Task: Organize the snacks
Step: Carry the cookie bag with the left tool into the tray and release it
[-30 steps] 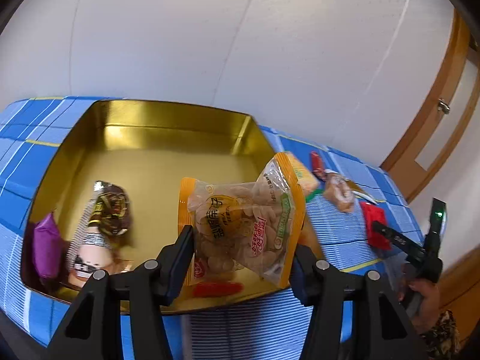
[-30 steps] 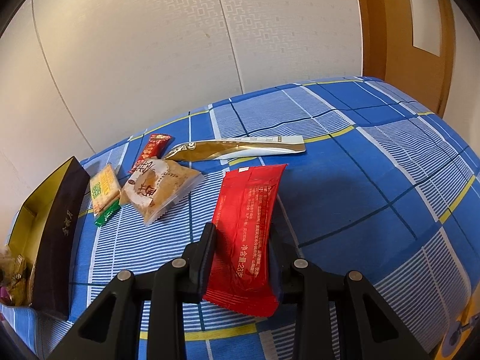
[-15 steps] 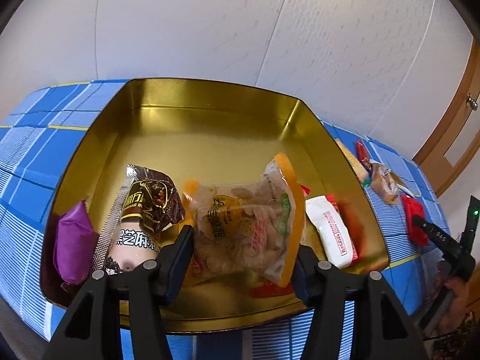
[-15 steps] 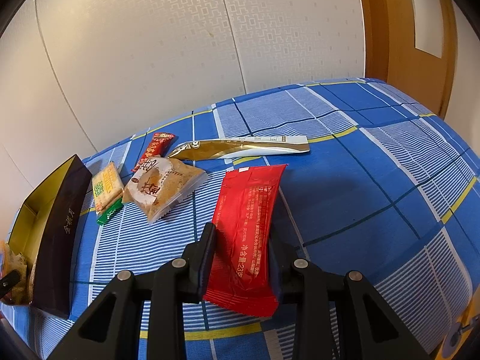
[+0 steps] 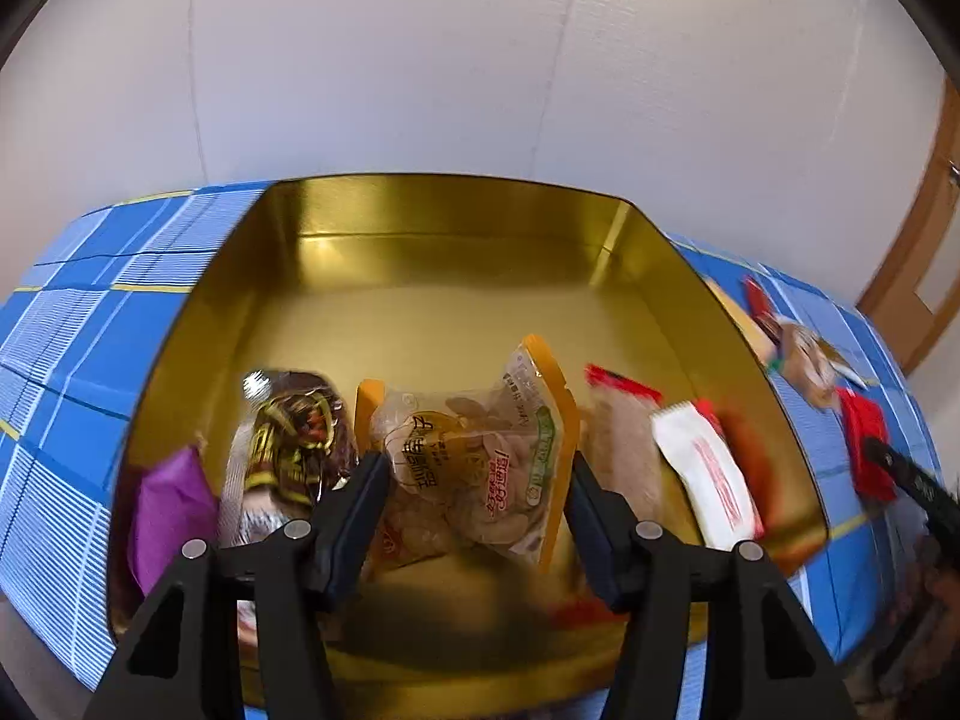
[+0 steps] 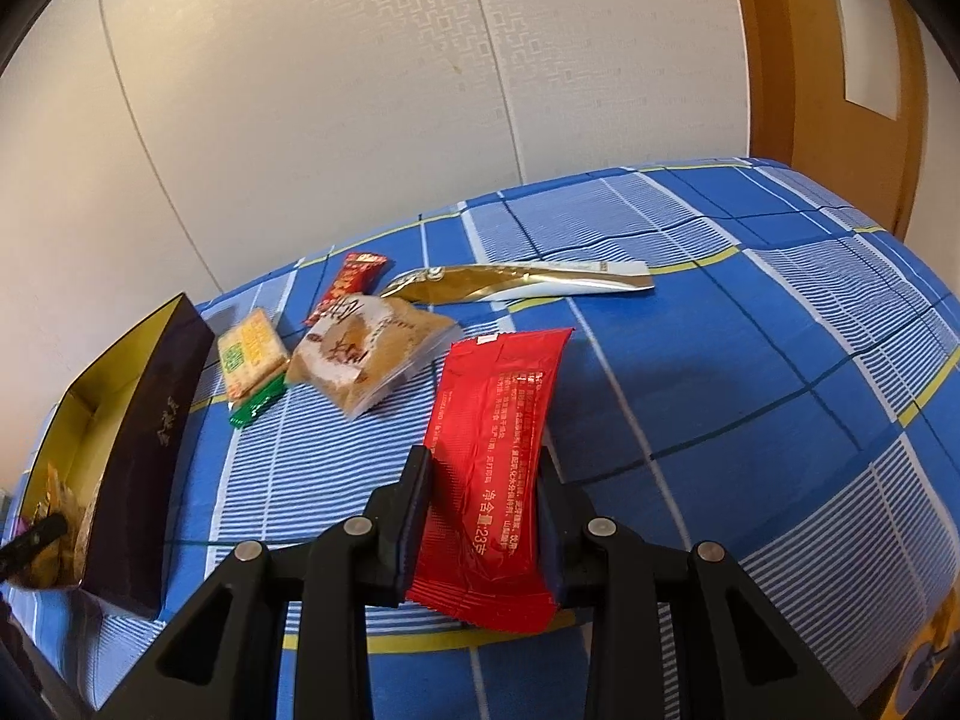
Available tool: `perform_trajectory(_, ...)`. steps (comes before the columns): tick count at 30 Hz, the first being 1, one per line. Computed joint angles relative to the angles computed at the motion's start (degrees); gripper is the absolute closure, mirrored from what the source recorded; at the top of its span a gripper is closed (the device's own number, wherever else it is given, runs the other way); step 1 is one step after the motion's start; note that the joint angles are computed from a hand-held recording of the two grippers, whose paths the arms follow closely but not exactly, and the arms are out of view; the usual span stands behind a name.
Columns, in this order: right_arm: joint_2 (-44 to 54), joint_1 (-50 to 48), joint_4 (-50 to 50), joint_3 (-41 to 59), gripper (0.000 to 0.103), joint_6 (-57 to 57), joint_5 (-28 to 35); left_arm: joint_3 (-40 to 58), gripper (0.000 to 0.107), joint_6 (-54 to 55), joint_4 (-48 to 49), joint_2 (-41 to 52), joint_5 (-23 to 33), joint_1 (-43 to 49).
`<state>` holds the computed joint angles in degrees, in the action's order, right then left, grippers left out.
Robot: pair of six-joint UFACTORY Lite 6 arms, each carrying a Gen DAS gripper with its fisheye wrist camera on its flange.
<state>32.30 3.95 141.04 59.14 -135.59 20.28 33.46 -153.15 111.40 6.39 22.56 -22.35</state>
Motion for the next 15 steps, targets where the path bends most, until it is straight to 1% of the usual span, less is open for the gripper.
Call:
perform_trajectory(3,-0.3,0.3,0.4,-0.6,0.071,-0.2,0.3,-0.5,0.047,1.2,-3.4,-1.3,-0.4,0.4)
perform_trajectory(6,-0.7,0.2,0.2,-1.1,0.071,0.3,1.0,-2.1,0.046,0.8,-3.2,-2.6,0.2,-1.9)
perform_trajectory(9,-0.9,0.4,0.1,-1.2,0.071,0.6,1.1,-2.7,0.046,2.7,-6.2,-2.5,3.5,-5.6)
perform_trajectory(11,-1.2,0.3,-0.3,-1.7,0.071,1.0,1.8,-2.9,0.045,3.1,-7.0,-2.6,4.3,-6.6)
perform_trajectory(13,-1.6,0.2,-1.0,-2.5,0.071,1.9,2.7,-2.1,0.041,2.6,-5.8,-1.6,3.8,-5.7)
perform_trajectory(15,-1.7,0.4,-1.3,-2.8,0.071,2.2,3.0,-0.4,0.039,4.1,-5.9,-0.1,2.8,-4.0)
